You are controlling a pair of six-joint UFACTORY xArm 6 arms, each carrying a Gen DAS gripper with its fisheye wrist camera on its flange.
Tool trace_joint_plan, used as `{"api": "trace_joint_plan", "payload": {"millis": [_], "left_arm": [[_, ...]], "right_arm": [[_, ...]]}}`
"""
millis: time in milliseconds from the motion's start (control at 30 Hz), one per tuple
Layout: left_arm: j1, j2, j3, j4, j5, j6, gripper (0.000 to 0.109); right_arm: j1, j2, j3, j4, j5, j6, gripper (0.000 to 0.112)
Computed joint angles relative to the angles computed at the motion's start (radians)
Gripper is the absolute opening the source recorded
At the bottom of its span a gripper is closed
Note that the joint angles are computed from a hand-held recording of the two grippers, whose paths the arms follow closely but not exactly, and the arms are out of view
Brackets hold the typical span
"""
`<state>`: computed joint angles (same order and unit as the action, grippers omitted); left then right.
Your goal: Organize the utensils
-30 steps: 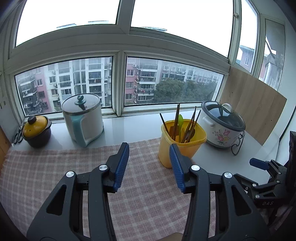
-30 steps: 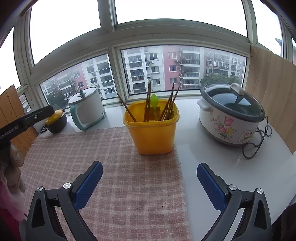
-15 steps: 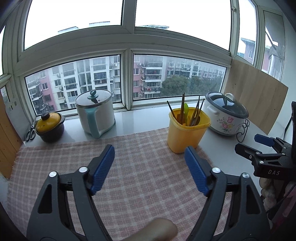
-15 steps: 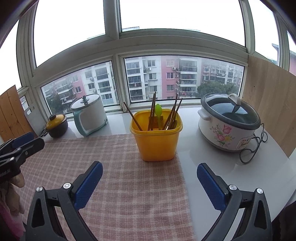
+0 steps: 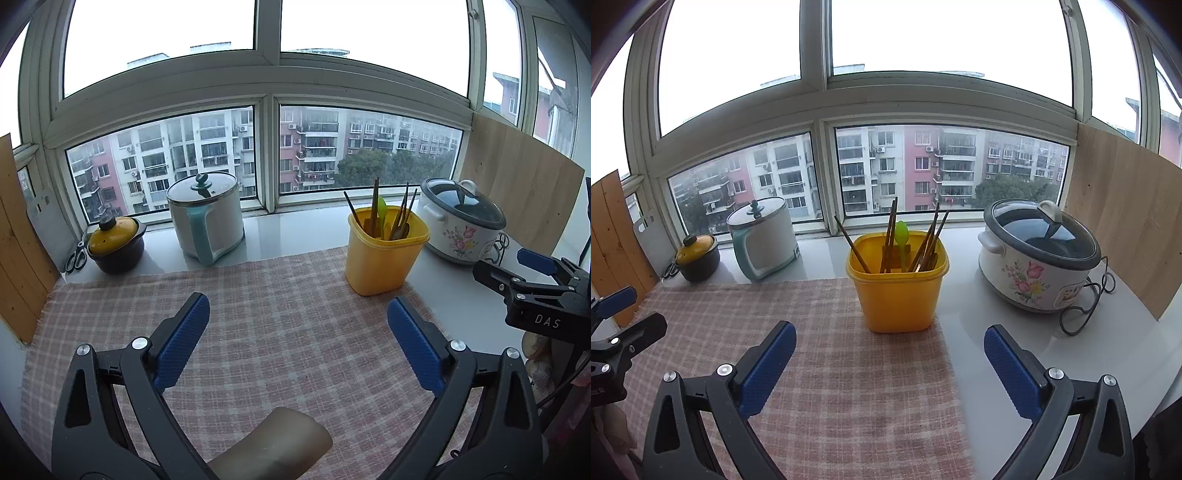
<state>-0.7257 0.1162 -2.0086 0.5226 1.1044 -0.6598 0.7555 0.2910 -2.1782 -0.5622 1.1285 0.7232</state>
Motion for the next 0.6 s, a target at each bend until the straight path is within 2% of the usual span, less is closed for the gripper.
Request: {"api": "trace_joint_plan", "payload": {"millis": [600], "left_arm": [[-0.004,0.009,-0.01,0.033,0.021,-0.03,0.103]], "right_arm": [[0.005,0.024,-0.025,-0.016,-0.001,0.001,0.103]]}}
